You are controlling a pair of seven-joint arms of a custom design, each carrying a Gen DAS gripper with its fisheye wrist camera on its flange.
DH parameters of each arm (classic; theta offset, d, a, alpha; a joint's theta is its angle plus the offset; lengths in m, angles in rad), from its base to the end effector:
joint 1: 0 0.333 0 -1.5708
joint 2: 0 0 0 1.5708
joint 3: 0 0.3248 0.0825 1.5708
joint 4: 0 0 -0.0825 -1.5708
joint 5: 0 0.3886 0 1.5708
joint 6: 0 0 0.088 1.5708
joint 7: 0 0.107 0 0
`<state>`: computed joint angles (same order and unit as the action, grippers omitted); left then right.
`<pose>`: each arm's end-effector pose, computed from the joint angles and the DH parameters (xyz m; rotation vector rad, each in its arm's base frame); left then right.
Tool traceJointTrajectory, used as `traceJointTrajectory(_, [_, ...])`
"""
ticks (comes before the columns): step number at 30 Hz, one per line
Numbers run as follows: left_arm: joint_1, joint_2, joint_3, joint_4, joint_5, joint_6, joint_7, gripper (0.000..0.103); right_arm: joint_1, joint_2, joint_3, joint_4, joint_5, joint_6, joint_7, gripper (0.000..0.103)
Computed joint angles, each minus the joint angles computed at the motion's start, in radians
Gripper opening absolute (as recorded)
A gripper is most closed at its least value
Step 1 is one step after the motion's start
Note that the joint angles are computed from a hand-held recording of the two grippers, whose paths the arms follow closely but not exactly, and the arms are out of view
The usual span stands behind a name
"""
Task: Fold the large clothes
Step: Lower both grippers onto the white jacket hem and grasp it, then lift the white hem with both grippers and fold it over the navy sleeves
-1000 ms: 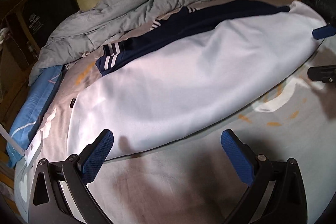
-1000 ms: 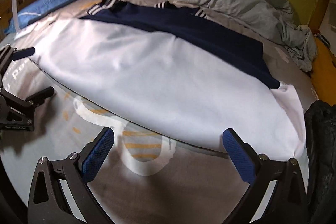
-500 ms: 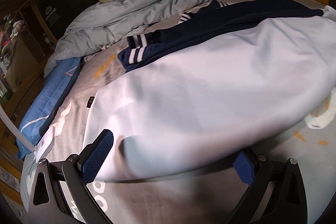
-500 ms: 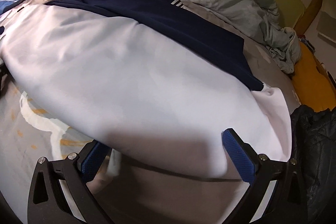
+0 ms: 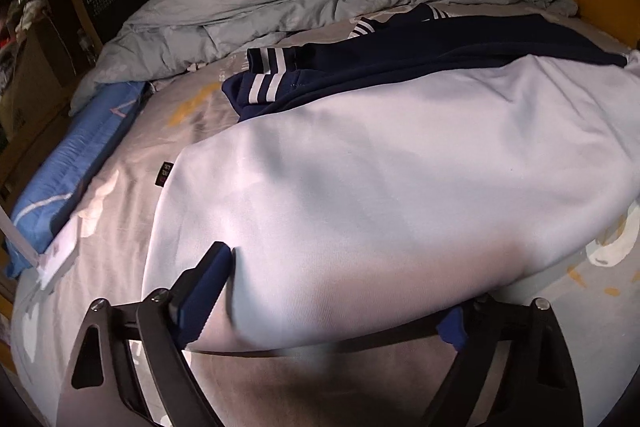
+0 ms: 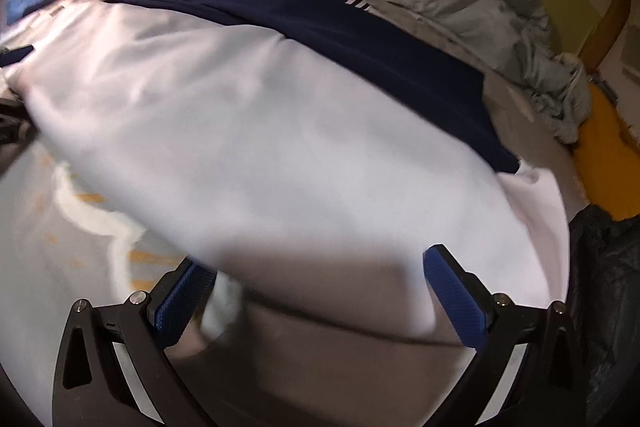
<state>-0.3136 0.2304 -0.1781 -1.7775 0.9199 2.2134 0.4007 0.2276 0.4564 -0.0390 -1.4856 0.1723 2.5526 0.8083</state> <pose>0.5932 -0.2784 0.4667 -1.8439 1.5212 -0.2932 0.7288 0.1424 0.4870 -2.4950 0.9441 -0.6584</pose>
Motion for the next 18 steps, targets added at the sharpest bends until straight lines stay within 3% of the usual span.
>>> traceJointTrajectory(5, [0.010,-0.010,0.003,-0.011,-0.006,0.027,-0.017,0.082,0.001,0.050,-0.022,0.064,0.005,0.023,0.073,0.103])
traceJointTrajectory(10, [0.019,-0.025,0.004,-0.033,-0.006,0.054,-0.025,0.067,-0.025,0.070,-0.010,0.106,0.031,0.006,0.091,0.085])
traceJointTrajectory(11, [0.022,-0.032,0.004,-0.042,-0.006,0.060,-0.032,0.064,-0.024,0.064,-0.011,0.097,0.026,0.014,0.083,0.076])
traceJointTrajectory(12, [0.023,-0.036,0.004,-0.047,-0.004,0.060,-0.042,0.054,-0.021,0.057,-0.014,0.083,0.018,0.029,0.078,0.062])
traceJointTrajectory(14, [0.026,-0.045,0.003,-0.059,0.004,0.078,-0.053,0.041,-0.017,0.045,-0.023,0.060,0.006,0.061,0.083,0.051])
traceJointTrajectory(15, [0.024,-0.047,0.001,-0.060,0.014,0.076,-0.057,0.035,-0.021,0.044,-0.022,0.060,0.013,0.062,0.089,0.037])
traceJointTrajectory(18, [0.012,-0.074,-0.008,-0.081,0.047,0.076,-0.087,0.028,-0.044,0.021,-0.006,0.046,0.059,0.059,0.101,0.020])
